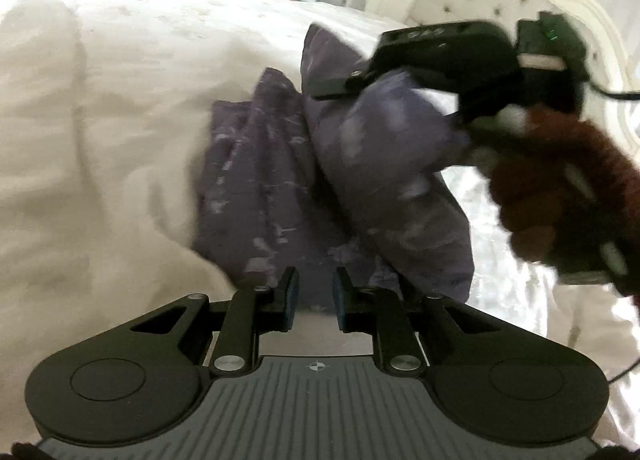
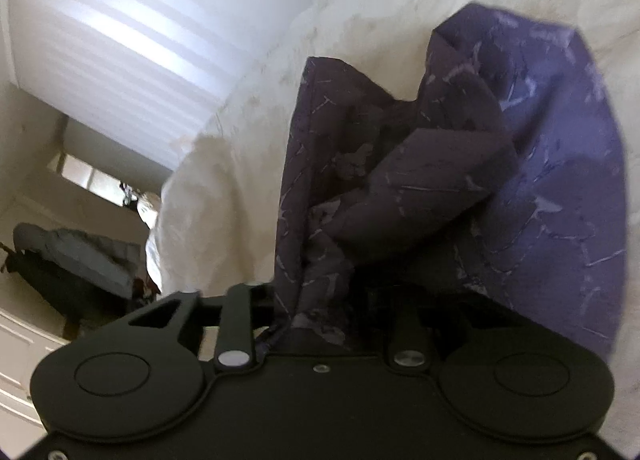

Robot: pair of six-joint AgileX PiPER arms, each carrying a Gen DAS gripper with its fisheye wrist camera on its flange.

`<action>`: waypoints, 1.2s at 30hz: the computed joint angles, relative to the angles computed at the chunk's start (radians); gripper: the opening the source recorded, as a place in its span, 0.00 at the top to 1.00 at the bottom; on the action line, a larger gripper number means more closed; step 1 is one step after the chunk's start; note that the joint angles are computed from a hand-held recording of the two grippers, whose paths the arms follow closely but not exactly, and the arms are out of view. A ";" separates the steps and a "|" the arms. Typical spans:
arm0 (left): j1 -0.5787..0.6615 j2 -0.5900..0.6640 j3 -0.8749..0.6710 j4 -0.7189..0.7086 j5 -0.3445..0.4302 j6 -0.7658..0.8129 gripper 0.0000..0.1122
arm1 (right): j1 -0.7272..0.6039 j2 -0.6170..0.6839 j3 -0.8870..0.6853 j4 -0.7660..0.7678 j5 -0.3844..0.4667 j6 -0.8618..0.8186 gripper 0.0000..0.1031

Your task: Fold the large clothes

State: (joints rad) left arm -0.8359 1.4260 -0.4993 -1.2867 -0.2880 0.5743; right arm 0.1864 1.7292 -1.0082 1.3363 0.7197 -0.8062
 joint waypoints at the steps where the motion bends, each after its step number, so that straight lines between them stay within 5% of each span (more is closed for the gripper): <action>1: 0.000 -0.015 0.006 -0.026 0.000 0.018 0.84 | 0.014 0.010 -0.006 0.002 0.002 -0.016 0.43; 3: -0.008 -0.042 0.010 -0.086 -0.002 0.072 0.84 | 0.026 0.023 -0.013 0.045 0.032 -0.072 0.34; 7: -0.076 -0.109 0.017 -0.204 -0.044 0.194 0.83 | -0.001 0.020 -0.032 0.137 0.174 -0.157 0.34; 14: -0.144 -0.182 -0.055 -0.216 -0.078 0.340 0.75 | -0.165 -0.171 0.052 0.172 0.259 -0.268 0.33; 18: -0.134 -0.116 -0.152 -0.094 -0.121 0.327 0.60 | -0.283 -0.282 0.130 0.124 0.185 -0.292 0.33; 23: -0.028 0.023 -0.269 0.003 -0.110 0.292 0.60 | -0.347 -0.378 0.244 0.053 0.037 -0.347 0.35; 24: -0.009 0.056 -0.295 -0.031 -0.104 0.331 0.60 | -0.348 -0.391 0.260 0.026 0.001 -0.368 0.42; 27: 0.047 0.084 -0.288 -0.095 -0.057 0.390 0.60 | -0.274 -0.428 0.324 -0.010 -0.130 -0.419 0.67; 30: 0.075 0.083 -0.241 -0.203 -0.045 0.473 0.61 | -0.227 -0.453 0.406 0.032 -0.168 -0.550 0.71; 34: 0.120 0.063 -0.168 -0.225 0.003 0.473 0.64 | 0.023 -0.428 0.463 0.059 -0.331 -0.602 0.71; 36: 0.132 0.069 -0.155 -0.172 0.019 0.417 0.65 | 0.087 -0.364 0.470 0.137 -0.320 -0.674 0.71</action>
State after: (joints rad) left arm -0.7041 1.4955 -0.6541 -1.4589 -0.2691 0.9918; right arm 0.2734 1.3656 -0.5381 1.4733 0.3999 -1.4802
